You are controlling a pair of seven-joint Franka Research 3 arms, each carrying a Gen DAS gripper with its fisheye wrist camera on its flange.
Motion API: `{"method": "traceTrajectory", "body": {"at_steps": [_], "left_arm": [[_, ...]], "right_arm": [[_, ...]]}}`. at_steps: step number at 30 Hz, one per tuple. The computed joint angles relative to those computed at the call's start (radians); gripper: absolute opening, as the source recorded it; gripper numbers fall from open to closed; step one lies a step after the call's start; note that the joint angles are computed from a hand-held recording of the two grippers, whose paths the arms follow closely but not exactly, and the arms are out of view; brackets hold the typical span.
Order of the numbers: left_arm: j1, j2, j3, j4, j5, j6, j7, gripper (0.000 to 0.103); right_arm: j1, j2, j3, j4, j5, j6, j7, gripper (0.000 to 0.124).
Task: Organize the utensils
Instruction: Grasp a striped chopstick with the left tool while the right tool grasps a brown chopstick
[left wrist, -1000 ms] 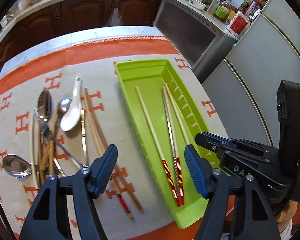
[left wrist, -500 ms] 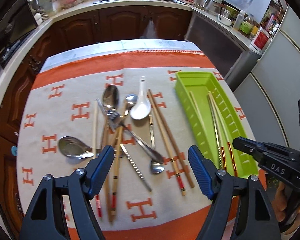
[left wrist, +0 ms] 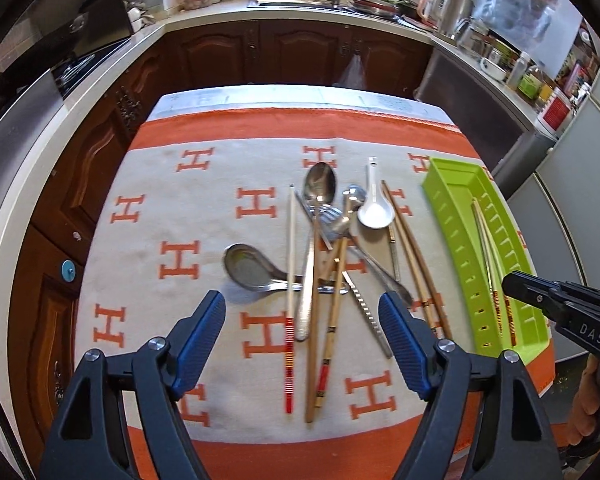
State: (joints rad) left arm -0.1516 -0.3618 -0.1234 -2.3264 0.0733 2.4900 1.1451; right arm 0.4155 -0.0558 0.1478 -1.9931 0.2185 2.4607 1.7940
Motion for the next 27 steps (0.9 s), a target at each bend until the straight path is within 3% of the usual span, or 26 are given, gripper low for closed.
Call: {"method": "traceTrajectory", "body": {"at_steps": [5,13,18,27], "left_arm": [[0.01,-0.011,0.048,-0.046,-0.06,0.021,0.029,0.081],[0.027,0.026,0.093,-0.09,-0.172,0.072,0.114,0.08],[0.015,0.072,0.115,-0.093,-0.277,0.118,0.206,0.075],[0.018,0.133,0.101,-0.059,-0.392,0.115,0.326,0.069]], "right_arm": [[0.016,0.05,0.009,0.055,-0.011,-0.017,-0.004,0.019],[0.046,0.158,0.015,0.17,0.027,-0.041,-0.058,0.019],[0.063,0.235,0.018,0.25,0.054,-0.06,-0.084,0.019],[0.091,0.35,0.012,0.361,0.055,-0.12,-0.076,0.019]]}}
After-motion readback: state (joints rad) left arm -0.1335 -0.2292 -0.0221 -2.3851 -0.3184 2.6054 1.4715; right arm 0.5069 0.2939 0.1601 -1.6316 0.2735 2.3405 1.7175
